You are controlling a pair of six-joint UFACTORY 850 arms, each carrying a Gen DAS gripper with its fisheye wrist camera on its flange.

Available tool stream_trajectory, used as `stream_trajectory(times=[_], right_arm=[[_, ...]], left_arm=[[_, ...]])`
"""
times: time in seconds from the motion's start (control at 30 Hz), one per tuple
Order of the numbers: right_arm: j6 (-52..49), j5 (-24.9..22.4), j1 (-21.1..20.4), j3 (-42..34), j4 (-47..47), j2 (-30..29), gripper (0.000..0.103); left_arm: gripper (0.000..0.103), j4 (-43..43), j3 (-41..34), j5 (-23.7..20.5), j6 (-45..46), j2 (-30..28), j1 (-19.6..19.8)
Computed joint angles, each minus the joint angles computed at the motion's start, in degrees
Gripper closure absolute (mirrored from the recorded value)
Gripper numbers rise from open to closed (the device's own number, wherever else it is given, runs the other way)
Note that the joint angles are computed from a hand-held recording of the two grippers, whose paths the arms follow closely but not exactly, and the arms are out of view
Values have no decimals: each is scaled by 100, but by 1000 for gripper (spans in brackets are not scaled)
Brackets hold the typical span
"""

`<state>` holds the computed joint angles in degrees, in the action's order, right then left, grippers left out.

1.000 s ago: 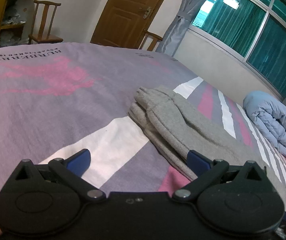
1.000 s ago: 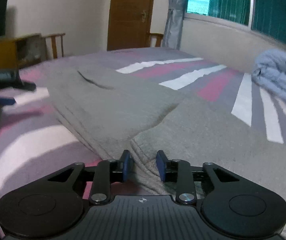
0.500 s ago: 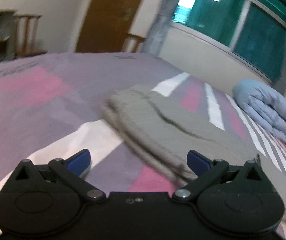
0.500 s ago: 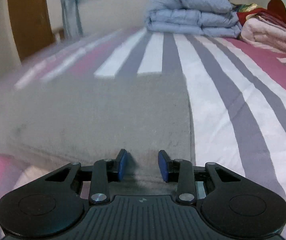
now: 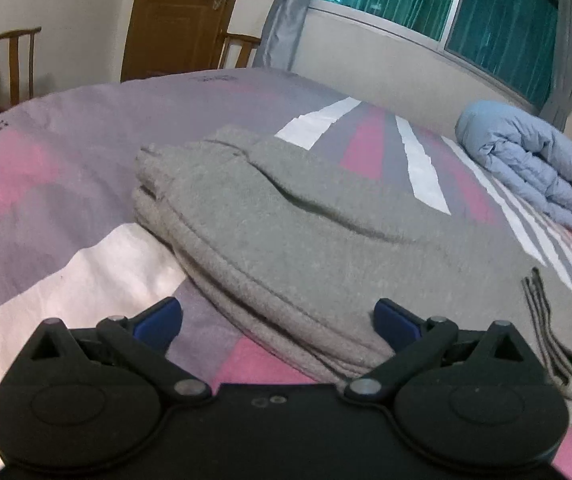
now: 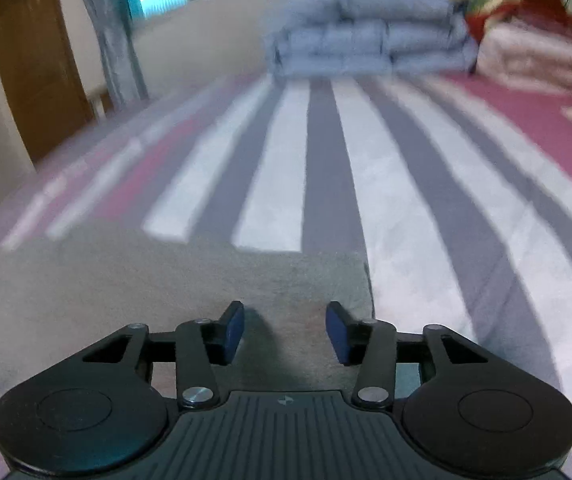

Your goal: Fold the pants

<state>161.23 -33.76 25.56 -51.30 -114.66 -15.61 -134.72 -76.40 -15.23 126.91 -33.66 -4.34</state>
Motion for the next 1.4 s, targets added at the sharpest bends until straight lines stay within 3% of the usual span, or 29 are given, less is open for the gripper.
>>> stream_trajectory(times=[0.07,0.1,0.17,0.23,0.33,0.43,0.57,0.77,0.83,0.87,0.9,0.97,1.03,1.23,1.4], right_arm=[[481,-702,368,486,-129,308,22],[639,-1035,559,713,-139,434,19],[600,-1390,866,1041,187,677,19],[524,-1386,947,1092,414,769,19],[682,-1794,1153,1286,1000,1049,19],[825,-1710,1114,1259,1302,1043,19],[894,-1710,1108,1244,1522,1050,19],[780,-1716,1096,1109,1624,877,19],[760,-1646,1052,1039,1577,757,19],[681,-1603,1019,992,1581,706,19],[543,-1541,971,929,1614,636,19],[350,-1488,907,834,1819,514,19],[604,-1393,862,898,1757,523,19],[1059,-1414,810,1120,1526,711,19],[-50,-1603,722,1080,2085,899,19]], left_arm=[[6,691,54,-254,-764,44,106],[6,1061,81,-471,-1261,56,187],[7,1412,170,-1136,-2028,35,414],[10,1493,118,-1425,-2457,-35,561],[10,1921,-233,-2098,-3765,-378,844],[10,2478,-790,-2517,-4705,-795,1009],[10,3054,-1555,-2760,-5386,-1323,1083],[9,2829,-2042,-2578,-4806,-1688,967],[15,2660,-1903,-2554,-4525,-1612,949],[61,2398,-1743,-2407,-4319,-1516,940],[78,2144,-1582,-2356,-4310,-1451,986],[78,1524,-1218,-2639,-3900,-1321,1034],[78,1075,-886,-2651,-3056,-1056,957],[78,663,-335,-2775,-1413,-210,636],[78,529,37,-2710,-262,402,-20]])
